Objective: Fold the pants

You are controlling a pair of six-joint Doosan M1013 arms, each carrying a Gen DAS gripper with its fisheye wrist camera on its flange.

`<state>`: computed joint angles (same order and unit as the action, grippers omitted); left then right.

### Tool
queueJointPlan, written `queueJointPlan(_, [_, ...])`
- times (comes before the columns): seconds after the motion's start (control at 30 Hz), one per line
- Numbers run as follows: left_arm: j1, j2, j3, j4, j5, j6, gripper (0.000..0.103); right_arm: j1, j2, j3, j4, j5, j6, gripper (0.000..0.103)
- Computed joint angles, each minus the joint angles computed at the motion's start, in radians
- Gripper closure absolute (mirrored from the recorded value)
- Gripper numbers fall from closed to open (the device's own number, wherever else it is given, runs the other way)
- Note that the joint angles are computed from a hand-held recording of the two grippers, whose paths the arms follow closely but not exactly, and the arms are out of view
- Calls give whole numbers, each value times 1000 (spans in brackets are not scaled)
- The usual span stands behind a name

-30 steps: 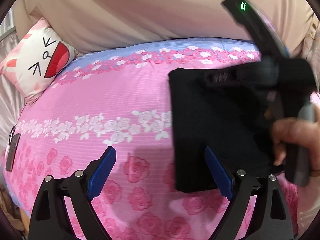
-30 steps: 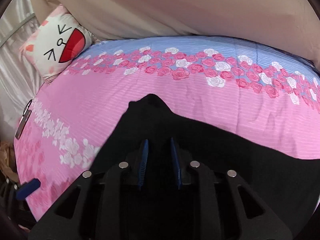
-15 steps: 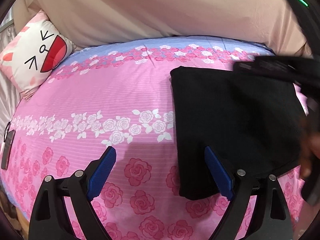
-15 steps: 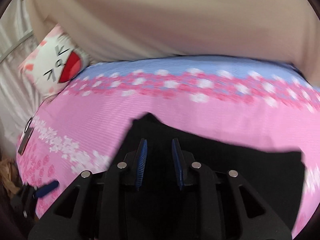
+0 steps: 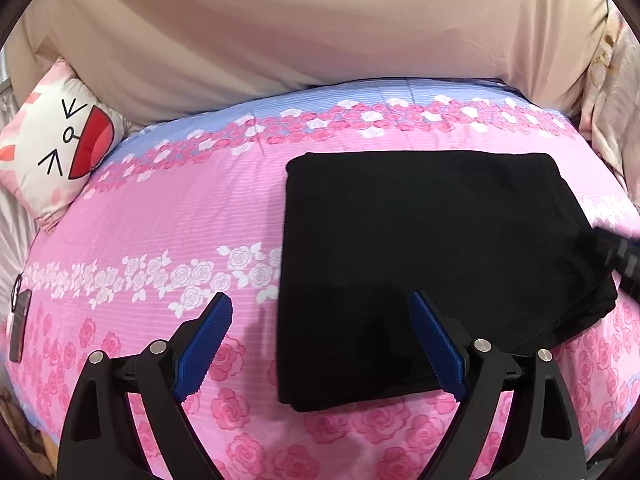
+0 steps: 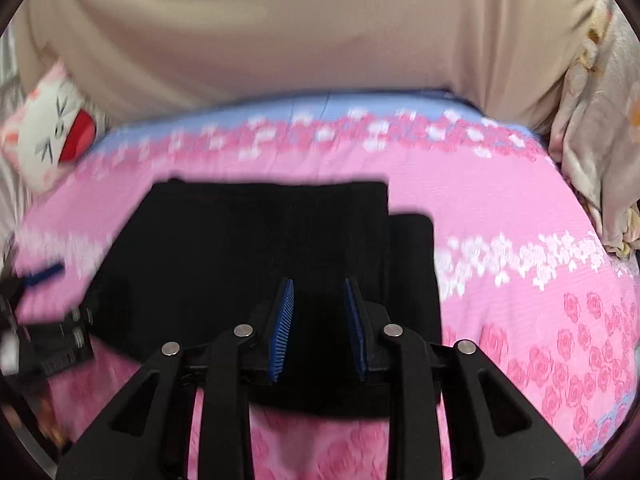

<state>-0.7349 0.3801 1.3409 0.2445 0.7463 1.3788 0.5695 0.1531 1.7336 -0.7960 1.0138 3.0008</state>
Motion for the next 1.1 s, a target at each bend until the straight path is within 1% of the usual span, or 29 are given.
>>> queueJointPlan(0.03, [-5, 1, 0, 7, 4, -7, 16, -4, 5, 15, 10, -3, -6, 78])
queueJointPlan(0.07, [-8, 1, 0, 10, 7, -9, 16, 5, -1, 33, -25, -13, 35, 78])
queueJointPlan(0.17, [-22, -1, 4, 46, 12, -28, 16, 30, -18, 33, -61, 1, 87, 78])
queueJointPlan(0.23, [-28, -4, 9, 57, 8, -32, 16, 43, -20, 34, -64, 11, 74, 78])
queueJointPlan(0.27, [-31, -5, 11, 61, 5, -32, 16, 33, -13, 37, -33, 13, 43, 78])
queueJointPlan(0.3, [-33, -4, 11, 66, 5, -37, 16, 27, -14, 44, -20, 1, 46, 78])
queueJointPlan(0.33, [-35, -3, 9, 72, 8, -42, 16, 29, -24, 57, -33, -17, 79, 78])
queueJointPlan(0.37, [-37, -3, 8, 77, 11, -48, 16, 40, -38, 66, -58, -25, 124, 78])
queueJointPlan(0.43, [-40, -4, 9, 94, 12, -61, 16, 62, -55, 74, -120, -7, 186, 78])
queueJointPlan(0.5, [-41, -8, 12, 95, 8, -65, 16, 85, -67, 74, -161, 28, 216, 77])
queueJointPlan(0.57, [-43, -12, 17, 106, -1, -79, 16, 94, -71, 72, -171, 52, 226, 63])
queueJointPlan(0.6, [-46, -14, 19, 117, -4, -87, 16, 98, -73, 74, -174, 61, 234, 62])
queueJointPlan(0.77, [-52, -21, 27, 135, -13, -90, 16, 101, -80, 85, -159, 59, 257, 63])
queueJointPlan(0.93, [-53, -20, 28, 120, -7, -79, 16, 109, -81, 89, -159, 69, 269, 63])
queueJointPlan(1.1, [-51, -22, 31, 112, -5, -77, 16, 106, -81, 93, -155, 67, 276, 63])
